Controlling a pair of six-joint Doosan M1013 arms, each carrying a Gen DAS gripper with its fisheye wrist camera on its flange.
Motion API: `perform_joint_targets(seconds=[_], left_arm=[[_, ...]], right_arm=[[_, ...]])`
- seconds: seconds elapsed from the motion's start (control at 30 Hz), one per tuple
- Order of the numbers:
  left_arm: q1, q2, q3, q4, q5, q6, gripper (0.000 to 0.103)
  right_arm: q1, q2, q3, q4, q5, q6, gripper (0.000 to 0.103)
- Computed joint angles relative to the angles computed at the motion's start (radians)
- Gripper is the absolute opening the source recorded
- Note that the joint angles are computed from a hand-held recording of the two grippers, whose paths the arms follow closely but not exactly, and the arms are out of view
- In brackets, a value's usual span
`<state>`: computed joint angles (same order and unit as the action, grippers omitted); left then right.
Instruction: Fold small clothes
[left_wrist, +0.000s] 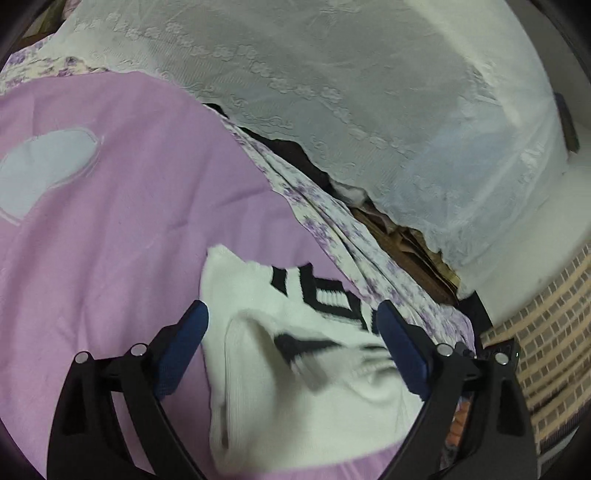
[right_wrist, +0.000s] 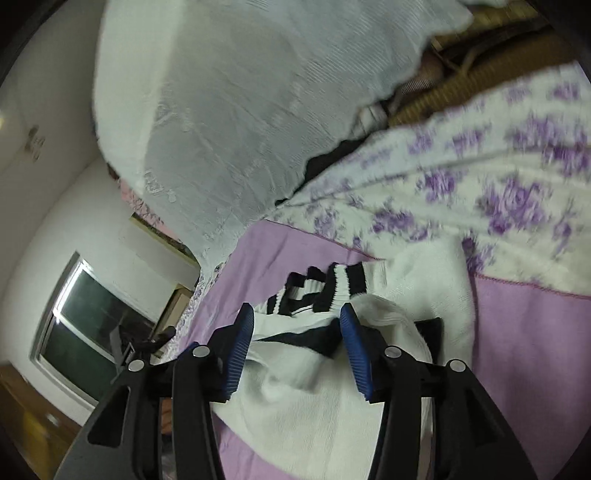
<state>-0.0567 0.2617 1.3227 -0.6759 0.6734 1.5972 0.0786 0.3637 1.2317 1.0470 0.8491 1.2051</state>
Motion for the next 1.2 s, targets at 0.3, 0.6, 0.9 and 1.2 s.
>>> perform_joint_targets(seconds=[0.3, 0.6, 0.9, 1.2], left_arm=[[-0.081, -0.027, 0.021, 0.212, 0.098, 0.141, 0.089], [-0.140, 0.097, -0.137, 0.375, 0.268, 0.064, 0.089], [-0.040, 0.164, -0.193, 0.344, 0.162, -0.336, 0.089], [-0.093, 0.141, -0.187, 0.483, 0.157, -0.279, 0.094]], right_arm=[[0.059, -0.034, 0.021, -0.170, 0.119, -0.105, 0.022], [0.149, 0.105, -0.185, -0.441, 0.241, 0.053, 0.021], [0.091, 0.091, -0.146, -0.467, -0.116, 0.284, 0.027], [0.070, 0.117, -0.173, -0.521, -0.096, 0.358, 0.048]])
